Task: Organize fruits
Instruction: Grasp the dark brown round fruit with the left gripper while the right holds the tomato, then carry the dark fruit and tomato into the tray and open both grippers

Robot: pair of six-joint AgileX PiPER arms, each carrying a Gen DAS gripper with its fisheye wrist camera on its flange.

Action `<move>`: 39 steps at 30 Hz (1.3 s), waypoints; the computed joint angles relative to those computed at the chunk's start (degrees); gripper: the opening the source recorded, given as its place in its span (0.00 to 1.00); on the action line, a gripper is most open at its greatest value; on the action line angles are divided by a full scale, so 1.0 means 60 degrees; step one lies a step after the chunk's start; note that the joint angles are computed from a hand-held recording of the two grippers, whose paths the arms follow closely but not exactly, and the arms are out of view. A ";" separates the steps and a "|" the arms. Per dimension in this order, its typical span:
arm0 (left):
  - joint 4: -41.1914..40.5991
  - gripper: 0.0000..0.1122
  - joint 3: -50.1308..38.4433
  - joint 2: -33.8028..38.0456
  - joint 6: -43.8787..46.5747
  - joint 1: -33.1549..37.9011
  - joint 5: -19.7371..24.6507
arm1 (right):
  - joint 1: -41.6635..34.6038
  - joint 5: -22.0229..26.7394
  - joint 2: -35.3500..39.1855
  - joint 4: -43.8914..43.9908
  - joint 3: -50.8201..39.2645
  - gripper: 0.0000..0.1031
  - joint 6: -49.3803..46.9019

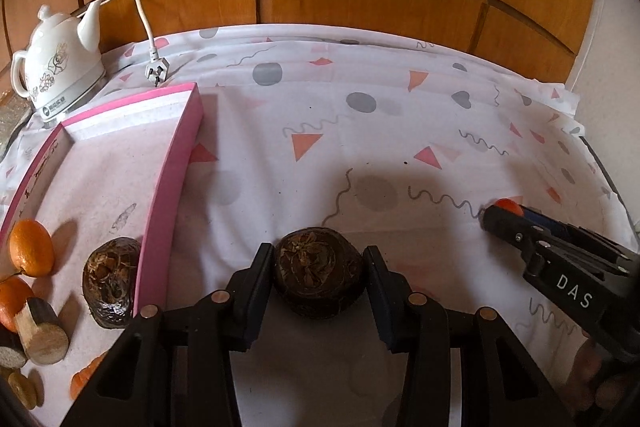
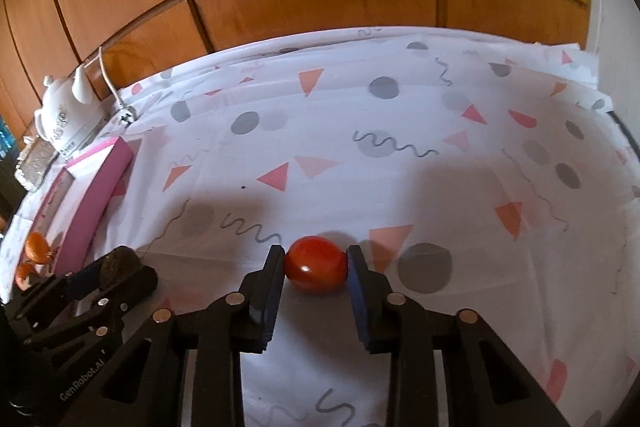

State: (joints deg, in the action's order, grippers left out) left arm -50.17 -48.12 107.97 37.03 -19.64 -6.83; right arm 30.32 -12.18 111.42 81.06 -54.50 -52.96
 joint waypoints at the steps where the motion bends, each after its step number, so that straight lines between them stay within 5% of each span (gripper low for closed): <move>1: 0.0316 0.40 0.0027 -0.0053 -0.0315 0.0039 0.0060 | 0.0010 -0.0022 -0.0045 -0.0254 0.0068 0.30 0.0259; 9: 0.3908 0.40 0.0623 -0.0548 -0.3708 0.0081 0.0189 | 0.0513 -0.0235 -0.0363 -0.0974 0.0576 0.30 0.1044; 24: 0.5145 0.40 0.2181 -0.1954 -0.4690 -0.0189 -0.0515 | 0.1266 -0.1286 -0.0127 0.0656 0.0439 0.29 -0.0413; 39: 0.6104 0.40 0.2975 -0.3689 -0.5352 0.0490 -0.0191 | 0.1899 -0.1692 -0.0094 0.1721 0.0268 0.29 -0.1501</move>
